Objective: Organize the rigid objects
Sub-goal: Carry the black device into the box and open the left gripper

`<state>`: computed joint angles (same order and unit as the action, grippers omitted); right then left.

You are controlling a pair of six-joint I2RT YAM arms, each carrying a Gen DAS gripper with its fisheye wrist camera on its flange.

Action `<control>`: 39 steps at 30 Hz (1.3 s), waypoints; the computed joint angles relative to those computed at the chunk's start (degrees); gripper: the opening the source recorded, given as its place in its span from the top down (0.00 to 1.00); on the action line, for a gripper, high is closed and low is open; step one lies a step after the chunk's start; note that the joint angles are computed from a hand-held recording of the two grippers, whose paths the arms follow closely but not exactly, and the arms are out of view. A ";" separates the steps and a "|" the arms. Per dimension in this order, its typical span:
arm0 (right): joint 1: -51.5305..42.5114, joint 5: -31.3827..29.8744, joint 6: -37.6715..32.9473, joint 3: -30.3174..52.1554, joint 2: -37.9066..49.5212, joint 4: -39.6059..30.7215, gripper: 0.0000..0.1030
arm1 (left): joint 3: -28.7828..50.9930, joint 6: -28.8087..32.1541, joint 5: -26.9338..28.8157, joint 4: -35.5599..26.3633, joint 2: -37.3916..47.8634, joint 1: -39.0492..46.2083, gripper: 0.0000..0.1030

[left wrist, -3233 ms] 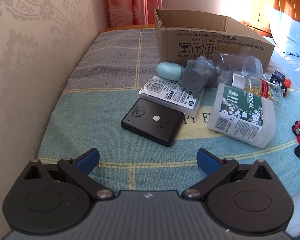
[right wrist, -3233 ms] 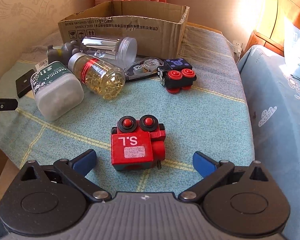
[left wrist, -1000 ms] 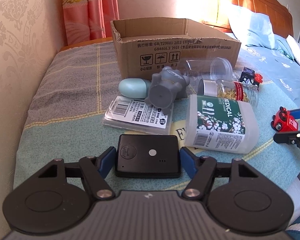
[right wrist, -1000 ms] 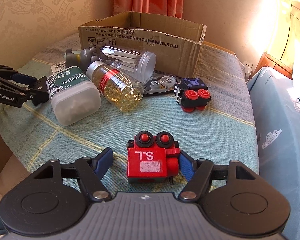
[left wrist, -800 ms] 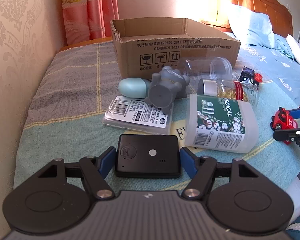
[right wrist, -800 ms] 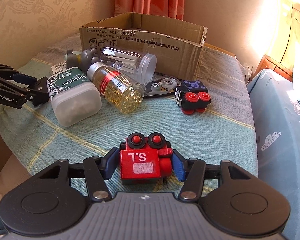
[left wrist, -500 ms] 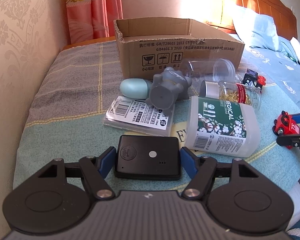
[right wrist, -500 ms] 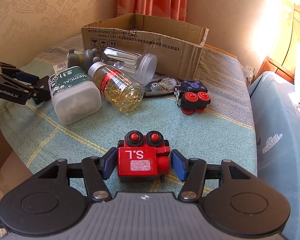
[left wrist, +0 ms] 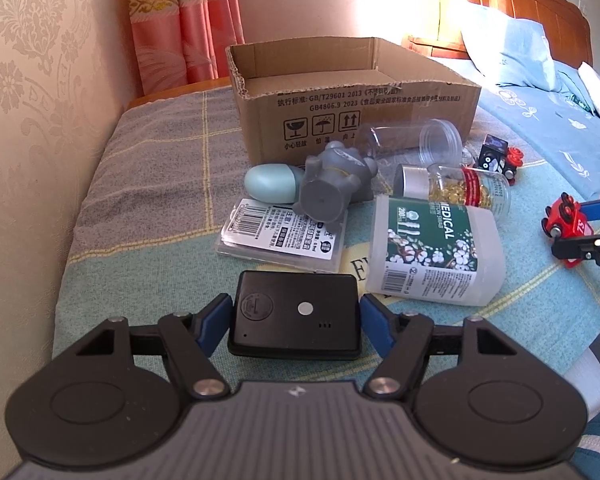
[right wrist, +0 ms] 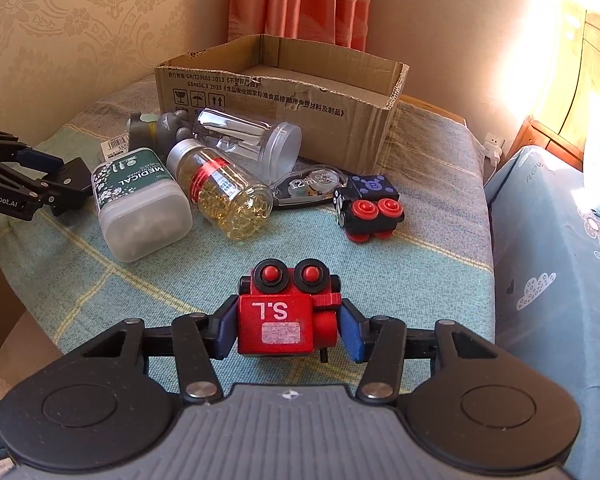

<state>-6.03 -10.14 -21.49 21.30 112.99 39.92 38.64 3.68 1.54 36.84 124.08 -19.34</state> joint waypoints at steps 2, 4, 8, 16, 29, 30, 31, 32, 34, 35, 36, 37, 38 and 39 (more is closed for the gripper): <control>-0.41 -0.84 -0.07 0.69 -1.09 -1.79 0.45 | -0.27 0.14 0.32 -1.30 -1.58 0.07 0.33; -0.63 -1.47 -0.19 1.43 -2.23 -3.65 0.45 | -0.26 0.22 0.99 -3.24 -3.61 0.21 0.33; -1.13 -3.38 -0.65 3.39 -5.60 -7.65 0.45 | 0.14 1.06 1.62 -6.09 -8.30 -0.01 0.33; -1.87 -7.23 -0.41 11.38 -9.28 -14.72 0.45 | 9.96 2.68 3.59 -11.80 -10.18 -0.75 0.33; 0.50 -5.69 -0.67 31.09 -0.70 -22.26 0.45 | 50.07 6.29 3.47 -31.75 9.40 -0.46 0.33; 0.62 -5.46 -0.72 32.44 0.04 -22.94 0.45 | 53.31 6.28 3.08 -33.46 11.19 -0.48 0.33; 0.77 -5.16 -0.71 33.69 0.82 -23.53 0.45 | 57.75 6.27 2.97 -35.83 13.67 -0.47 0.33; 0.82 -5.02 -0.68 34.56 1.39 -23.83 0.45 | 61.66 6.30 2.96 -37.75 15.85 -0.39 0.33; 1.19 -4.26 -0.61 36.84 2.74 -24.80 0.45 | 68.70 6.07 2.05 -41.11 19.99 -0.49 0.33; 1.31 -3.92 -0.54 37.67 3.44 -24.98 0.45 | 72.24 6.17 1.42 -42.33 22.24 -0.55 0.33; 1.40 -3.70 -0.44 38.30 3.92 -25.17 0.45 | 75.41 6.13 0.95 -43.61 24.20 -0.63 0.33; 1.54 -3.48 -0.30 38.87 4.40 -25.38 0.45 | 79.56 5.99 0.73 -45.73 26.65 -0.65 0.33; 1.63 -3.36 -0.31 39.51 4.89 -25.68 0.45 | 83.59 5.68 0.61 -47.95 29.06 -0.64 0.33; 1.82 -3.09 -0.30 40.19 5.36 -26.05 0.45 | 86.92 5.46 0.41 -49.90 31.06 -0.68 0.33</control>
<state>-4.22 -13.23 -21.79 61.49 118.35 13.87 125.56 9.14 1.96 -13.06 155.14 -20.02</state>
